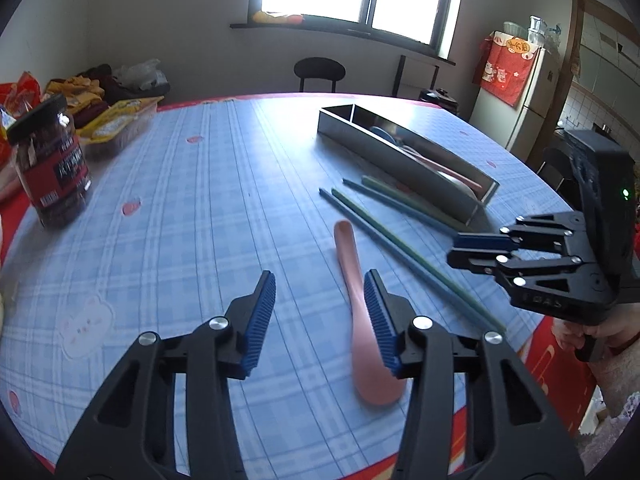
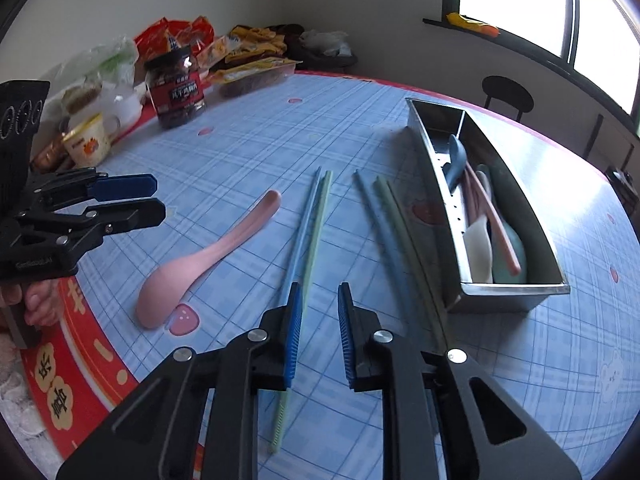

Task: Organize utensils
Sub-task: 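Close the left tool on the pink spoon while the right tool grasps the green chopstick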

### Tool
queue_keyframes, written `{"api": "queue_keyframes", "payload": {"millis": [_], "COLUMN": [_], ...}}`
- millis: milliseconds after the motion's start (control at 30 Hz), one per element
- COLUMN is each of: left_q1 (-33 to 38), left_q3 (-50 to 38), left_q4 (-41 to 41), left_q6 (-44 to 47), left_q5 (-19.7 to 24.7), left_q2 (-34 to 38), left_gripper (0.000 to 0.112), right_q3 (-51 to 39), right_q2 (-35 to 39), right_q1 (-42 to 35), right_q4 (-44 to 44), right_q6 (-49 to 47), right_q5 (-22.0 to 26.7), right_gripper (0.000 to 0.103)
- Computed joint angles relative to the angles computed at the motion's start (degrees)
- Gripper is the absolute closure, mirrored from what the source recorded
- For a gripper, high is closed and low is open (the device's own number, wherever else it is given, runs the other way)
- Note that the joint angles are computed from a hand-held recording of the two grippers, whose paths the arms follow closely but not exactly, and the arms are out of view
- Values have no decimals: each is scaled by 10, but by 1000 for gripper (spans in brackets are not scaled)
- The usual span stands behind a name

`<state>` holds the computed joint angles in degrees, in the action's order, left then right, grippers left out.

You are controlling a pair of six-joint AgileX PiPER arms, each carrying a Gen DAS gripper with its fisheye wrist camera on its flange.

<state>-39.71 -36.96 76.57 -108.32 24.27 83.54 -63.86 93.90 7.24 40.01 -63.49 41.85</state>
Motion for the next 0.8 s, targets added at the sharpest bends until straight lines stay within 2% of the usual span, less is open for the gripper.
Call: {"api": "queue_keyframes", "payload": {"millis": [167,333,667,800], "left_q1": [-7,1,9,24], "left_q3": [16,15,17,15], "left_q4": [34,41,56,44], "left_q6": [-46,-53,-64,-47], "left_q5": [-15,-36,-70,-104], "left_q2": [4,13,20,26], "left_gripper": [65,65,66,66], "right_q3": [0,4,-16,-26], "right_q2": [2,8,33,42], "right_q1": [37,46,48,39], "right_q4": [-45,-56,-65,-56], "right_q6": [35,48,64,70], "right_q5": [-24,-44,-45,-35], "right_gripper": [85,85,86,94]}}
